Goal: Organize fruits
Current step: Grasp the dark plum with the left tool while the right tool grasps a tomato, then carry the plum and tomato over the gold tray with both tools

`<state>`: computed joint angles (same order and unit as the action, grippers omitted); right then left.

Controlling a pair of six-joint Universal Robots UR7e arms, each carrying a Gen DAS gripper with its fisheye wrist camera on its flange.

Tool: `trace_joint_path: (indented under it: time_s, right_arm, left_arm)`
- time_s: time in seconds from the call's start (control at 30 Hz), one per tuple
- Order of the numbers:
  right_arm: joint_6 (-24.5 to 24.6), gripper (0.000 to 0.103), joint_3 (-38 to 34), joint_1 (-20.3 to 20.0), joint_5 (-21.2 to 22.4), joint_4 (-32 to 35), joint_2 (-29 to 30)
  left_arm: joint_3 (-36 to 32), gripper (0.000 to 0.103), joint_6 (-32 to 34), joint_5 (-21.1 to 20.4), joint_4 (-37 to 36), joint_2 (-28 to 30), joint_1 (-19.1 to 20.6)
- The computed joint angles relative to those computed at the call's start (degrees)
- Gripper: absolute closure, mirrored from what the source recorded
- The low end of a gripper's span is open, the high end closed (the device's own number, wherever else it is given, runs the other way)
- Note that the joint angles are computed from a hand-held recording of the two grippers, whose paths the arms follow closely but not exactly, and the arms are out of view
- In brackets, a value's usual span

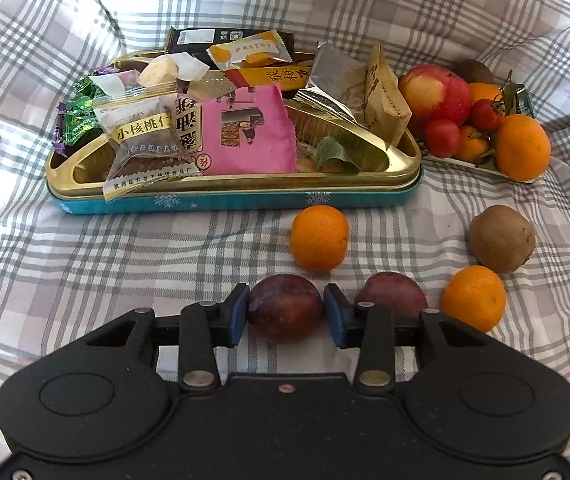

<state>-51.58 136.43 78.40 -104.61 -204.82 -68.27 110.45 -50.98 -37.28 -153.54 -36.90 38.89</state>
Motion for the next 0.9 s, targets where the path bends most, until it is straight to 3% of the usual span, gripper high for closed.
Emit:
trace_joint_path:
  time_s: [0.13, 0.43, 0.77, 0.9]
  right_arm:
    - [0.9, 0.067, 0.1, 0.2, -0.5, 1.0, -0.7]
    - [4.0, 0.067, 3.1, 0.1, 0.2, 4.9, -7.3]
    - [2.9, 0.067, 11.1, -1.8, 4.6, 9.1, -20.1]
    - [1.0, 0.067, 15.2, -3.8, 7.4, 11.7, -26.9]
  left_arm:
    - [0.9, 0.054, -2.1, 0.8, 1.9, -0.9, -1.4]
    - [2.8, 0.054, -12.9, 1.2, 14.2, -5.1, -6.5]
    - [5.6, 0.054, -24.7, -1.3, 26.7, -8.4, -14.8]
    - [7.3, 0.054, -28.5, -3.7, 28.0, -9.1, -18.5]
